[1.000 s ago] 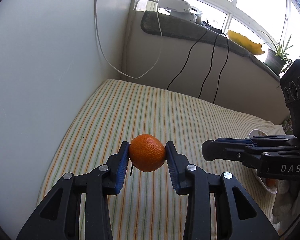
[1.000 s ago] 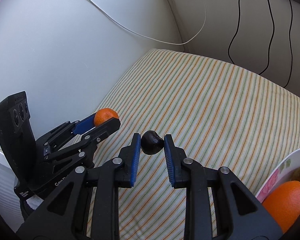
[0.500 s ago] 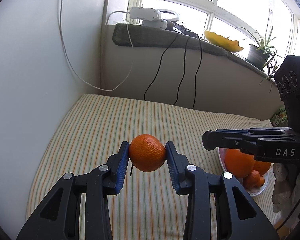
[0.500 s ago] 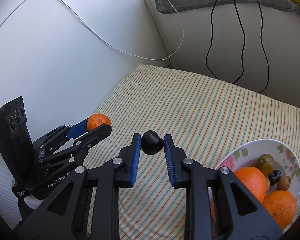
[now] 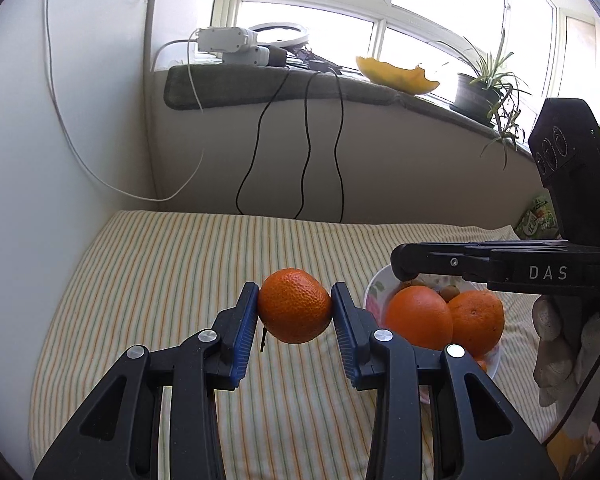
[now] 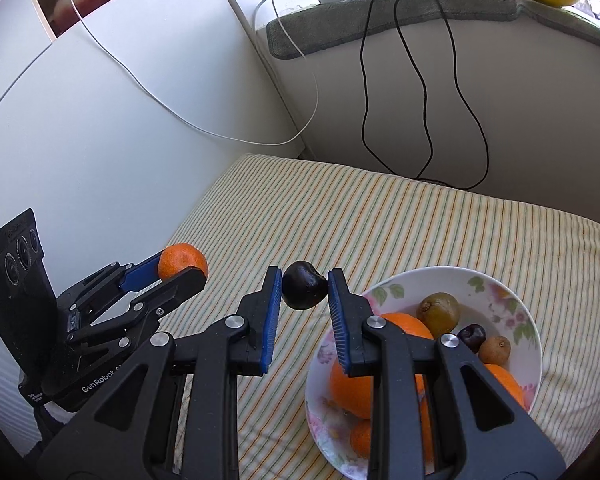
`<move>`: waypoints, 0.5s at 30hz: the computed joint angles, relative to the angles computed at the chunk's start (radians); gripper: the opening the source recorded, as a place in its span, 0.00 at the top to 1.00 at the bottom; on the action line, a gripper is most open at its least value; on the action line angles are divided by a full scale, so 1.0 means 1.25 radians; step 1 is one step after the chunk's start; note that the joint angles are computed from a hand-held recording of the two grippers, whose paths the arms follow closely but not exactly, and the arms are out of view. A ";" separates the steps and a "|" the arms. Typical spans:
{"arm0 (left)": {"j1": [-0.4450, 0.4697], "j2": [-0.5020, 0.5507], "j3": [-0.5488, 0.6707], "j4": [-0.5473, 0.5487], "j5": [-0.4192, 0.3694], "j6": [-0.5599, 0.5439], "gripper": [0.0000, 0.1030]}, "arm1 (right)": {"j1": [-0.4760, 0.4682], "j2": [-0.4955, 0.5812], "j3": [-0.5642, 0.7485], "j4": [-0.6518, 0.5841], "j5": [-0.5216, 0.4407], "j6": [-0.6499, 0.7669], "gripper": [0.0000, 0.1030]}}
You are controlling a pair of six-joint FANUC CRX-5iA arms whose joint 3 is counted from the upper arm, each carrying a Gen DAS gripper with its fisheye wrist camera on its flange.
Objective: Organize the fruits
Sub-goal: 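Carry the tangerine and the plum in both grippers over the plate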
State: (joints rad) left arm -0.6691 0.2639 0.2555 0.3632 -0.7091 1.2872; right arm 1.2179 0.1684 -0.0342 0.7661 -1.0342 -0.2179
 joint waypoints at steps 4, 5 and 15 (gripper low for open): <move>-0.016 0.008 0.013 0.002 -0.003 -0.005 0.66 | 0.002 -0.028 -0.032 0.011 -0.007 -0.021 0.76; -0.019 0.011 0.017 0.001 -0.004 -0.005 0.66 | 0.004 -0.036 -0.040 0.013 -0.010 -0.026 0.76; -0.057 0.041 0.057 -0.002 -0.019 -0.006 0.66 | 0.025 -0.103 -0.117 0.033 -0.039 -0.081 0.76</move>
